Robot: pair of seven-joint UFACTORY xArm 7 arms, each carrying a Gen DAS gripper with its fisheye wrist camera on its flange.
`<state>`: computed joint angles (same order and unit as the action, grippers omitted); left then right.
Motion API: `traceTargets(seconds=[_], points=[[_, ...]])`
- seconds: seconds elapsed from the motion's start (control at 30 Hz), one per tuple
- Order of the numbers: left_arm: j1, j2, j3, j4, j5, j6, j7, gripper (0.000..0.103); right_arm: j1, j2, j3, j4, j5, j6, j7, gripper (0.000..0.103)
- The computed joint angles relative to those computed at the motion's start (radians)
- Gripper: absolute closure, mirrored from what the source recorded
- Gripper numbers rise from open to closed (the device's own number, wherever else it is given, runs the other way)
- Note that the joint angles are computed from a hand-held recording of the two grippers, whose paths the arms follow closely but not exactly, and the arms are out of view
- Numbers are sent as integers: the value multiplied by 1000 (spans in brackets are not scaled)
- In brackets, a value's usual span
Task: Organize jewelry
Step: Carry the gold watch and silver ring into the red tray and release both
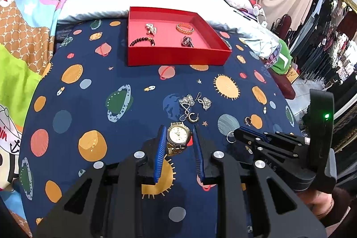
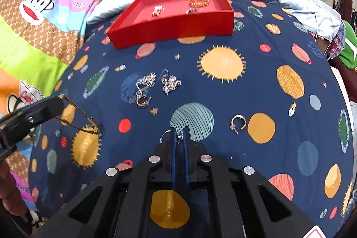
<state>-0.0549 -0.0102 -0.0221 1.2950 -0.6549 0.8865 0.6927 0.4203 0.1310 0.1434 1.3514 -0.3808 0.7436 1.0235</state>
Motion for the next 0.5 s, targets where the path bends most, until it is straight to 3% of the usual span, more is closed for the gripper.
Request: traceTargets(seconds=[0.23, 0.5], points=[[1, 26, -5, 63, -19, 6, 5, 80, -13, -8, -7, 42, -14, -19, -11, 97], [9, 154, -42, 266, -33, -16, -11, 80, -40, 66, -39, 196, -15, -32, -84, 97]])
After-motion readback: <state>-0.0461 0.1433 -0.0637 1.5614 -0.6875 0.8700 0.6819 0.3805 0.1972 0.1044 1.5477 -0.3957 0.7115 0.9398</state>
